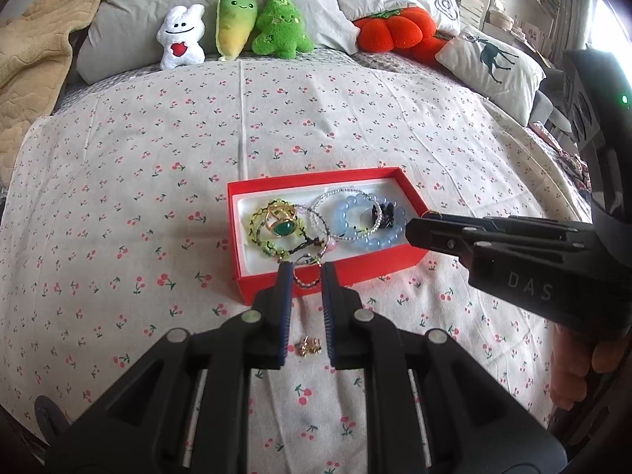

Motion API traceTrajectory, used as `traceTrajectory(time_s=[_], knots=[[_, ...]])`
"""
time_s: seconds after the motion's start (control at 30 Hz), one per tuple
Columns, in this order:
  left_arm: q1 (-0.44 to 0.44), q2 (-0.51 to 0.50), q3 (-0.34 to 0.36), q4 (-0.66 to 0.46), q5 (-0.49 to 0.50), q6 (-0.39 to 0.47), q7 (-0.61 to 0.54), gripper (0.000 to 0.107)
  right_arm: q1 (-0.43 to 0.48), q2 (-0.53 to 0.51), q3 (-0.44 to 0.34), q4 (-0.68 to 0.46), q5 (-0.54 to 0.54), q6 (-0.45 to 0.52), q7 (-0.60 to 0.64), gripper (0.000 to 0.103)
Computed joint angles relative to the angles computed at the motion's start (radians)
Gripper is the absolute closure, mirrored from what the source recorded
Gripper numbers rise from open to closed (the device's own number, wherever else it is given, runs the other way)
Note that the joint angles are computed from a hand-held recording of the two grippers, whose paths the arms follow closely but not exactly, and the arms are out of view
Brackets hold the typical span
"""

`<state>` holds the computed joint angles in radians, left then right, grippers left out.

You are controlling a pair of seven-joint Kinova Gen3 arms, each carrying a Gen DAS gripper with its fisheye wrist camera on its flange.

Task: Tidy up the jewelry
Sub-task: 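Carry the silver ring and gold charm into the red box with both tools, then open both tools to release the items in the box and withdraw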

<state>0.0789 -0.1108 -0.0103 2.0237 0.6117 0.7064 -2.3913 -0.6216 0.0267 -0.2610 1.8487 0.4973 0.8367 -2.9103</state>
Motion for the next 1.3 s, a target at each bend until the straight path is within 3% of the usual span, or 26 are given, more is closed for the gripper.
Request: traceTrajectory(time_s=[0.43,0.6,0.63,0.87,1.17,1.3], knots=[[0.037,0.058,0.057,0.005,-0.064,-0.135,0.065,0.09,0.05,0.014,0.036,0.022,-0.023,-0.063,0.043,0.088],[0.05,0.036,0.06,0.024,-0.091,-0.166,0.07,0.059,0.057,0.012,0.04,0.027,-0.034,-0.07,0.049,0.088],[0.054,0.029,0.056,0.029,-0.086,-0.169,0.059,0.058,0.058,0.012,0.04,0.028,-0.034,-0.069,0.049,0.088],[0.052,0.003,0.043,0.031,-0.157,-0.135,0.12,0.051,0.067,0.012,0.042,0.029,-0.05,-0.08,0.071,0.088],[0.046,-0.02,0.023,0.031,-0.171,-0.086,0.124,0.042,0.092,0.003,0.05,0.039,-0.127,-0.128,0.147,0.085],[0.043,-0.027,0.016,0.036,-0.18,-0.06,0.129,0.037,0.096,-0.023,0.042,0.055,-0.125,-0.125,0.13,0.077]])
